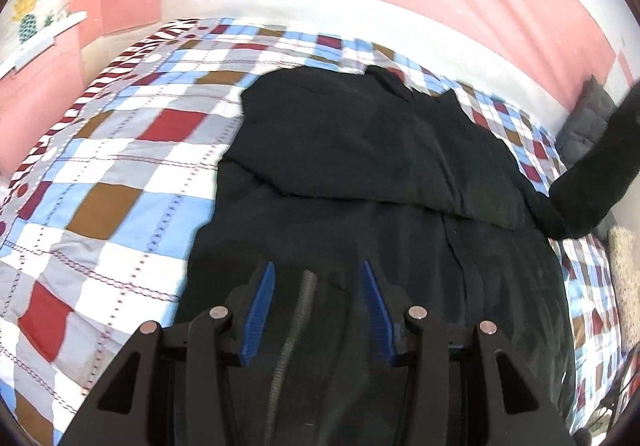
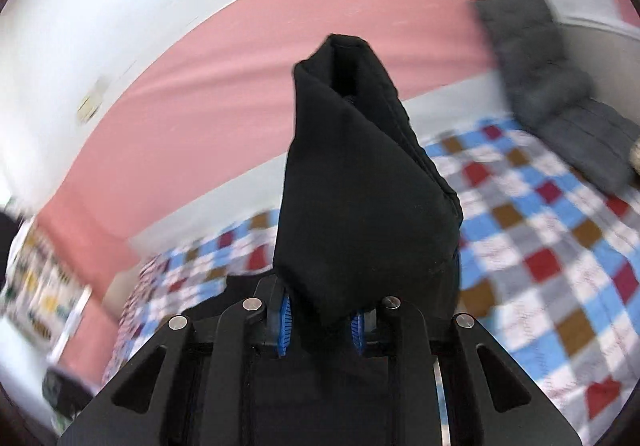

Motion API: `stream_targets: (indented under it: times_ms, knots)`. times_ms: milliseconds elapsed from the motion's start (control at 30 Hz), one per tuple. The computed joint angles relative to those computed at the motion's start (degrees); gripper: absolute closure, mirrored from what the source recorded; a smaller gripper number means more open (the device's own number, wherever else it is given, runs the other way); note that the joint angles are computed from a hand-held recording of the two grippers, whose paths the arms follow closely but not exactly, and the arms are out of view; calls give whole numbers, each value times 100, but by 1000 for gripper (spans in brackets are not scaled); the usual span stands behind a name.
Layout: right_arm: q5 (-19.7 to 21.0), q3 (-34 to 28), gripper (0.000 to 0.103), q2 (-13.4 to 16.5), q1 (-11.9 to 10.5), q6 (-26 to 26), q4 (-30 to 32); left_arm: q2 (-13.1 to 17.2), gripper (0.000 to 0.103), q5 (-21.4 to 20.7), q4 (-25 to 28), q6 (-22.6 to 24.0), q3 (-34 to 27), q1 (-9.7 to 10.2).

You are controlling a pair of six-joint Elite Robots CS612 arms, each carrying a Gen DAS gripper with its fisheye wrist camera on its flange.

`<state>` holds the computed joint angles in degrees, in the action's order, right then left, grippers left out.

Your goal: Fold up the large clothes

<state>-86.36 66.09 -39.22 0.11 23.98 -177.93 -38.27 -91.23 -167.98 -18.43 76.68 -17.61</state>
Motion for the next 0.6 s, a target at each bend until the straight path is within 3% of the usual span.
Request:
stream_targets:
  times_ms: [267,467,567,600]
  knots:
    - [708,-1460,80,905,466,-741,1492,115,56,76,-54,-124,-146,211]
    - [830,-2618,76,1687,695,-1107,2848,211,56,9,-95,-279,-241,298]
    - [1037,-3204,62,2091,749,-1141,3576,231,56,-12,-64,-304,-264,310]
    - [1167,-3285,51,2157,747,-1171,3742,239,56,-22,-44,-301,-278,312]
